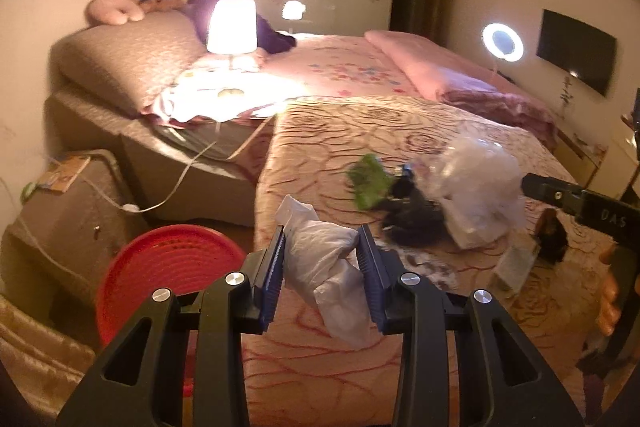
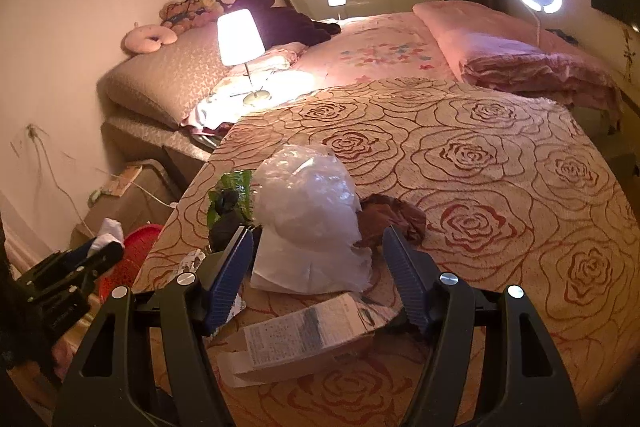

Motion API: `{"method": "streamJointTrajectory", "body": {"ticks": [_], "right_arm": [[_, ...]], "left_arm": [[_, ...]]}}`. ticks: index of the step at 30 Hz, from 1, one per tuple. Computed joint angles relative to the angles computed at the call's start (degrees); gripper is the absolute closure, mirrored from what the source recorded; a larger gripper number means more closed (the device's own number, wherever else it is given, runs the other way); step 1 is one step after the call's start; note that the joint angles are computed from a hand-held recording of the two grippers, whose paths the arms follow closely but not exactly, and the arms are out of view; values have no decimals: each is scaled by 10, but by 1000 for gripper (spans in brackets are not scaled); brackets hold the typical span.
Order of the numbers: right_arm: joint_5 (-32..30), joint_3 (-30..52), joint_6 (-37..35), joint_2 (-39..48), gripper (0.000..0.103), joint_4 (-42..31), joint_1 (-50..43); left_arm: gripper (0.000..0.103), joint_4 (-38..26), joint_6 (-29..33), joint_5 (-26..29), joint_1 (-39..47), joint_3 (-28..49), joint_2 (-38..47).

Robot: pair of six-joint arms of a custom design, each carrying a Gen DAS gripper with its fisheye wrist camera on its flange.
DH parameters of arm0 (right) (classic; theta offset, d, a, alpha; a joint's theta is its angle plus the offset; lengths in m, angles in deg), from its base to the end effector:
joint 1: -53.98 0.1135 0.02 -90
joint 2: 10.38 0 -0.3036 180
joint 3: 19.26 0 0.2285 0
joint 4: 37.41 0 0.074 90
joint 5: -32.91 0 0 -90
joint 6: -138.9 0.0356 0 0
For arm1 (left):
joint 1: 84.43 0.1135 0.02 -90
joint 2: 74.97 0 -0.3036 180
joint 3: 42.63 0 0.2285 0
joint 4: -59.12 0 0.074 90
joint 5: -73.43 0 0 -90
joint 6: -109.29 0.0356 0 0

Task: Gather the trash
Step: 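Grasp the white tissue with the left gripper while the right gripper reaches the clear plastic bag, then carry the tissue toward the basket with the left gripper while the right gripper grasps the plastic bag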

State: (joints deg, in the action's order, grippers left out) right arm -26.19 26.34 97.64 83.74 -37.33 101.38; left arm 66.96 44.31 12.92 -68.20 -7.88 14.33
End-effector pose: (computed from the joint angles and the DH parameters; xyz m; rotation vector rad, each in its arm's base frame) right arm 0.1911 0.1809 0.1669 0.2640 2.2623 0.2211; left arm 0.2169 0.0449 0.1545 0.4078 2.2313 -0.2403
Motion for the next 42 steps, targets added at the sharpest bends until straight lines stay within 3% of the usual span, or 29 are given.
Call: {"method": "streamJointTrajectory", "body": {"ticks": [5,16,22,25,36,42], "right_arm": [[-13,40,-41,22,24,-16,-22],[-60,110,-96,105,23,-32,-76],[-59,118,-111,126,48,-26,-76],[-57,114,-110,122,54,-20,-76],[-20,85,-99,9,56,-22,-53],[-49,71,-93,-22,56,-6,-50]], "left_arm": [[69,-3,6,11,35,13,26],[69,2,12,15,62,19,51],[69,3,8,11,62,22,57],[69,6,9,12,68,23,62],[69,-7,2,21,91,28,36],[69,-20,2,28,110,44,37]]}}
